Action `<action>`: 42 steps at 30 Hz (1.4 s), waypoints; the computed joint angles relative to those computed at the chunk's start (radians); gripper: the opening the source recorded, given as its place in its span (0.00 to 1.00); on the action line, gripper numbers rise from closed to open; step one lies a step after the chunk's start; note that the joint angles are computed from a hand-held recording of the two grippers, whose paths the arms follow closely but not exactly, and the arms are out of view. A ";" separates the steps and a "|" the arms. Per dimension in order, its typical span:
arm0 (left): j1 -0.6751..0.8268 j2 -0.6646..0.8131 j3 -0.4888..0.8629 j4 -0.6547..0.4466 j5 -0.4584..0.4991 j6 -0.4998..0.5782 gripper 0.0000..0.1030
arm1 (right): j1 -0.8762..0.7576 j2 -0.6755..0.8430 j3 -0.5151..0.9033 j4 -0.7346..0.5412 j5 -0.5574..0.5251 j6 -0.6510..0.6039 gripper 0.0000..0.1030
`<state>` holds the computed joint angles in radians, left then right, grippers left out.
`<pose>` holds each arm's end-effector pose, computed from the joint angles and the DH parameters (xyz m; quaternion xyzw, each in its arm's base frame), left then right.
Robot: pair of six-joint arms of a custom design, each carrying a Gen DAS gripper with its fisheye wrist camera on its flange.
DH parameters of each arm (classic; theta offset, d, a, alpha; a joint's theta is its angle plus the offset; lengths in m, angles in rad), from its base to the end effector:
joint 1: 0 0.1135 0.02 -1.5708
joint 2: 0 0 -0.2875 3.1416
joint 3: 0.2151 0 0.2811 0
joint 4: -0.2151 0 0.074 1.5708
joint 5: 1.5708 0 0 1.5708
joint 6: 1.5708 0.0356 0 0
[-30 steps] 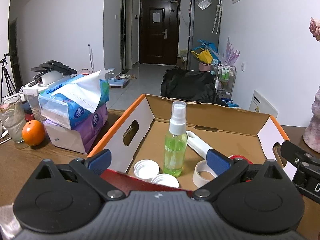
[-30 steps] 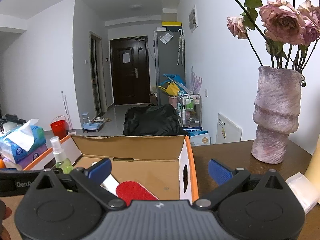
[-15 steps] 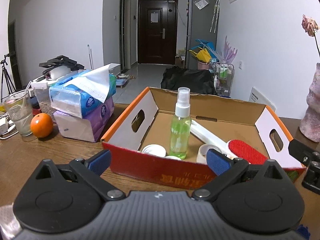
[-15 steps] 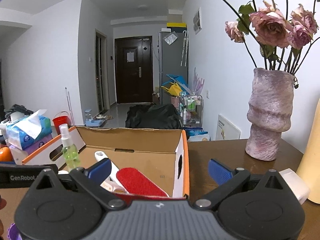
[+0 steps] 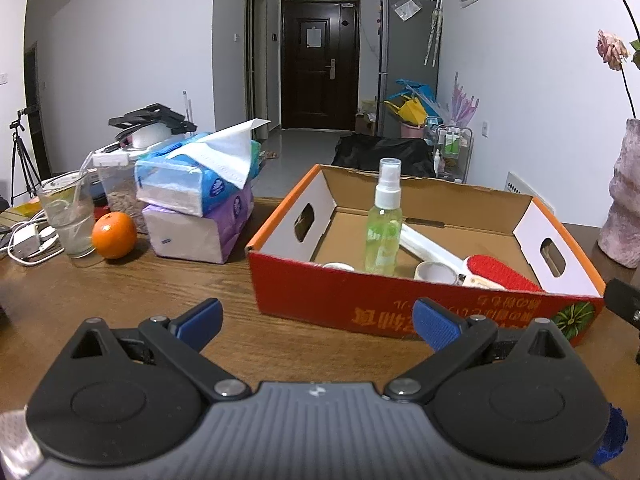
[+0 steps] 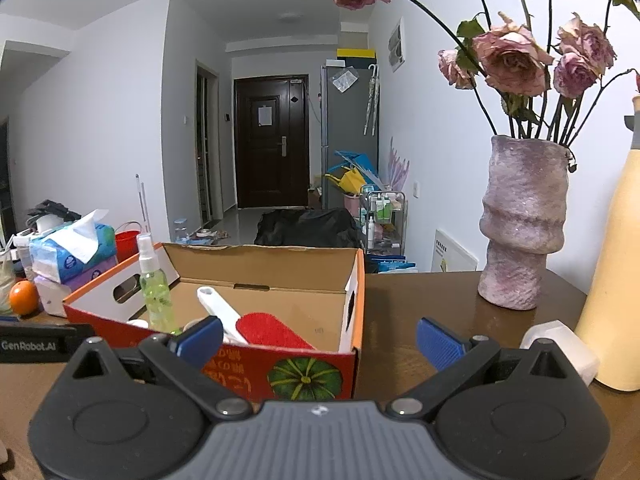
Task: Organize rigid objects
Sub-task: 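Withdraw both tools from the box toward the white tube and blue cap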
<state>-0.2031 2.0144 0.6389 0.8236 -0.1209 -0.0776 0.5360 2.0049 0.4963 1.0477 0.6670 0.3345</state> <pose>0.3424 -0.0661 0.0581 0.0252 0.8716 -0.0159 0.4894 0.2771 0.1390 0.0586 0.0908 0.8164 -0.0424 0.5688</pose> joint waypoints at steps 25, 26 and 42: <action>0.100 -0.091 -0.266 0.174 0.033 0.060 1.00 | 0.161 -0.032 -0.155 -0.021 0.124 0.143 1.00; 0.106 -0.094 -0.276 0.180 0.037 0.064 1.00 | 0.171 -0.033 -0.159 -0.029 0.132 0.155 1.00; 0.262 -0.119 -0.431 0.263 0.174 0.154 1.00 | 0.336 -0.071 -0.209 -0.184 0.262 0.354 1.00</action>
<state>0.0587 1.8954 0.2076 1.0867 0.0534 0.0766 0.8723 1.9342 0.2868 0.8636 0.9289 0.6882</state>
